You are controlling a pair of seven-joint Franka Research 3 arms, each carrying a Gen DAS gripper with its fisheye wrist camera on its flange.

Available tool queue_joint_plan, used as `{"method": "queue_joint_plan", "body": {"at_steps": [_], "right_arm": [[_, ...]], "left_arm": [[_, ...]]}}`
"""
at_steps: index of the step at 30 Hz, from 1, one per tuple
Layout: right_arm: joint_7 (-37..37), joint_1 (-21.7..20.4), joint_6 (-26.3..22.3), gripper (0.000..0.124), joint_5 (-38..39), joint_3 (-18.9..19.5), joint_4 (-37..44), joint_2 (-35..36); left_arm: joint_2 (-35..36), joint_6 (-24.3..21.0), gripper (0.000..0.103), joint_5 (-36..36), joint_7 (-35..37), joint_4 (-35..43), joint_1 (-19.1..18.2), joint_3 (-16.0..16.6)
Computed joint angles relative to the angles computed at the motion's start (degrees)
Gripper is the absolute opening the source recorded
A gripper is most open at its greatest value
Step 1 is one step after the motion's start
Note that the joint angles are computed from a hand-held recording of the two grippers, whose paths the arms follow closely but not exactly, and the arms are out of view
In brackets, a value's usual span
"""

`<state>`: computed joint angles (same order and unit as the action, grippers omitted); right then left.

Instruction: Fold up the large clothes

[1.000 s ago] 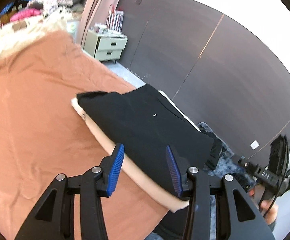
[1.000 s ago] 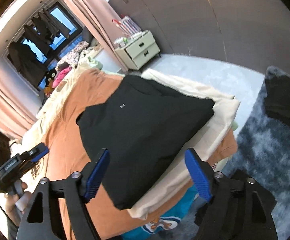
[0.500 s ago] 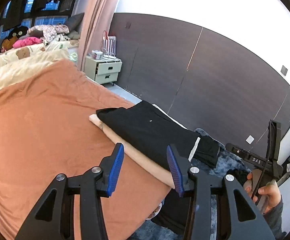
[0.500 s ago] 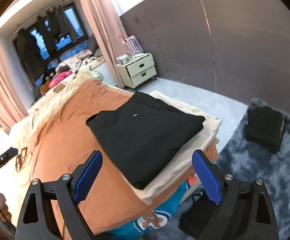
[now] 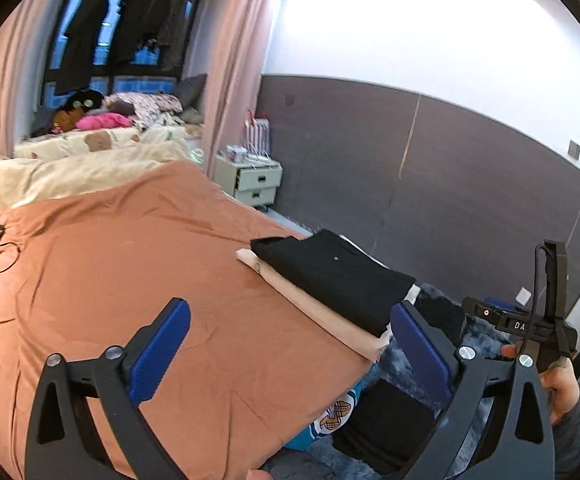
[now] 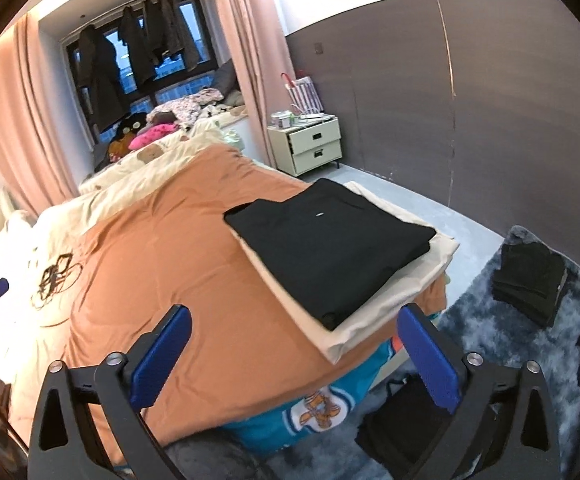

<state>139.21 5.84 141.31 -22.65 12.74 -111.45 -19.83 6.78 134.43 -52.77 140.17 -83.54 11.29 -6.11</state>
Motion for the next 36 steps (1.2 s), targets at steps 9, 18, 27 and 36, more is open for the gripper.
{"method": "queue_joint_plan", "body": {"at_steps": [9, 18, 27, 36], "right_arm": [[0.8, 0.6, 0.3, 0.103, -1.2, 2.9, -2.6, -3.5], [1.2, 1.5, 0.8, 0.103, -0.4, 4.9, -5.8, -6.5], [1.1, 1.8, 1.5, 0.103, -0.1, 7.7, -9.7, -10.4], [0.9, 2.8, 2.0, 0.103, 1.8, 10.2, -14.8, -14.7]], "left_arm": [[-8.2, 3.4, 0.103, -3.8, 4.4, -11.3, -0.1, 3.8], [-17.1, 8.1, 0.103, -6.9, 8.9, -23.5, -3.6, 9.3], [-25.9, 15.2, 0.103, -6.1, 11.7, -35.6, -7.6, 13.9], [-34.4, 18.5, 0.103, -3.9, 10.8, -44.8, -11.6, 20.0]]}}
